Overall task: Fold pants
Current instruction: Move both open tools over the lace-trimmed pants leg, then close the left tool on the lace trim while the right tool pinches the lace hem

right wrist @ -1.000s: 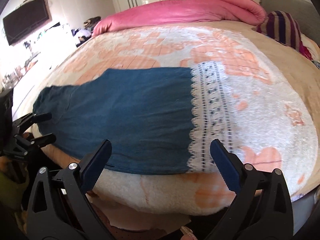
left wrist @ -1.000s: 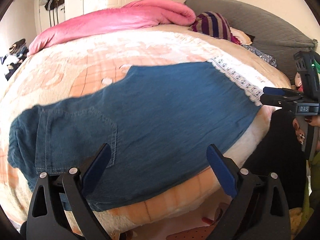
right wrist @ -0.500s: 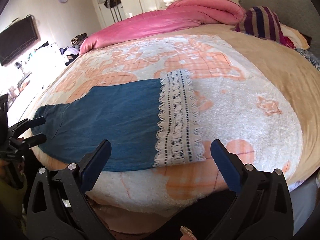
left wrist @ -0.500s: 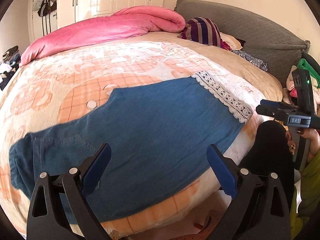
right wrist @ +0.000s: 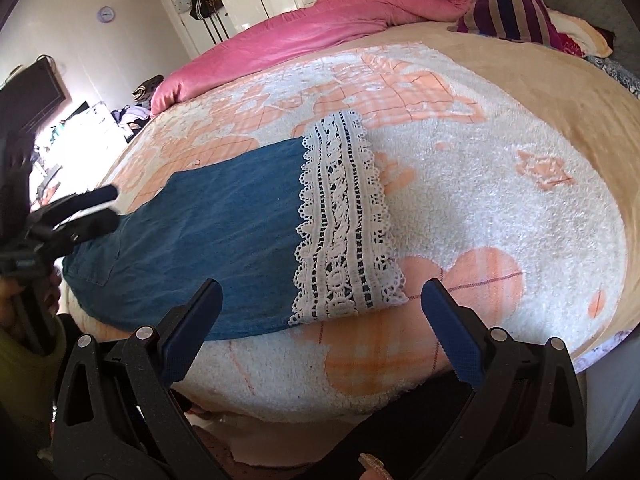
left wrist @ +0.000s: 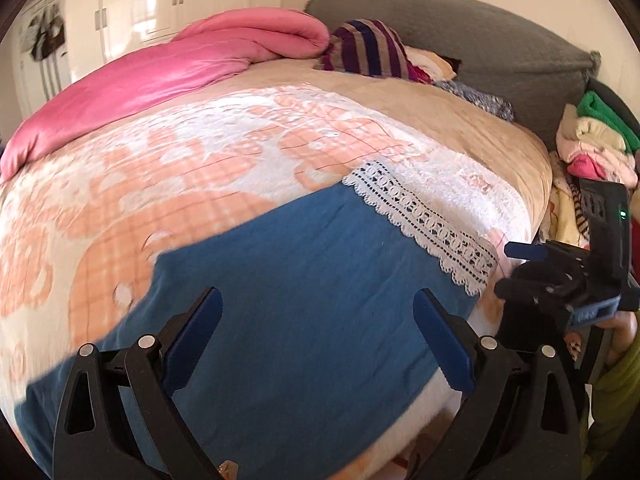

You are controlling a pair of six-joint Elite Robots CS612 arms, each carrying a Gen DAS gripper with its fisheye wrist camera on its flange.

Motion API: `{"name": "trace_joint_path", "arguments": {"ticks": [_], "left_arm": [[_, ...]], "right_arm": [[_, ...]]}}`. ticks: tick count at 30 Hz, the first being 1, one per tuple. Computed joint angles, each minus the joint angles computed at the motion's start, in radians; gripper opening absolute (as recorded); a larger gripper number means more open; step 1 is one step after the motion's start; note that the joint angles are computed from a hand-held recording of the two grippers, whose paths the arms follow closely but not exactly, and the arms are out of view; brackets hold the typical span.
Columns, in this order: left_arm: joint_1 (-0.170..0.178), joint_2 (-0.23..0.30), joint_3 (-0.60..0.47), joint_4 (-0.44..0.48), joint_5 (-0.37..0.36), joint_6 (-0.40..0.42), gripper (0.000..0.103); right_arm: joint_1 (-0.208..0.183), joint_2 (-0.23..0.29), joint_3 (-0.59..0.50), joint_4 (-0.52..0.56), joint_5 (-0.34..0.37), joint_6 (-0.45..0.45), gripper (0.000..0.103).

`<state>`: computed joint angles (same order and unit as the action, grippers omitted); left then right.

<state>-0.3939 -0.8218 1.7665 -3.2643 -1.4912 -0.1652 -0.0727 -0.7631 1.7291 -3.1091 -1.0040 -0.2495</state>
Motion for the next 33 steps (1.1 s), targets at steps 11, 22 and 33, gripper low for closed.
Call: {"name": "trace_joint_path", "arguments": {"ticks": [11, 22, 33], "left_arm": [[0.019, 0.09, -0.205, 0.204, -0.092, 0.043, 0.096], [0.026, 0.185, -0.396, 0.355, -0.103, 0.14, 0.096], [0.043, 0.254, -0.509, 0.409, -0.193, 0.173, 0.096]], "right_arm": [[-0.005, 0.024, -0.034, 0.043, 0.031, 0.073, 0.094], [0.0, 0.039, -0.056, 0.067, 0.031, 0.096, 0.094], [0.007, 0.053, -0.066, 0.035, 0.031, 0.117, 0.091]]}}
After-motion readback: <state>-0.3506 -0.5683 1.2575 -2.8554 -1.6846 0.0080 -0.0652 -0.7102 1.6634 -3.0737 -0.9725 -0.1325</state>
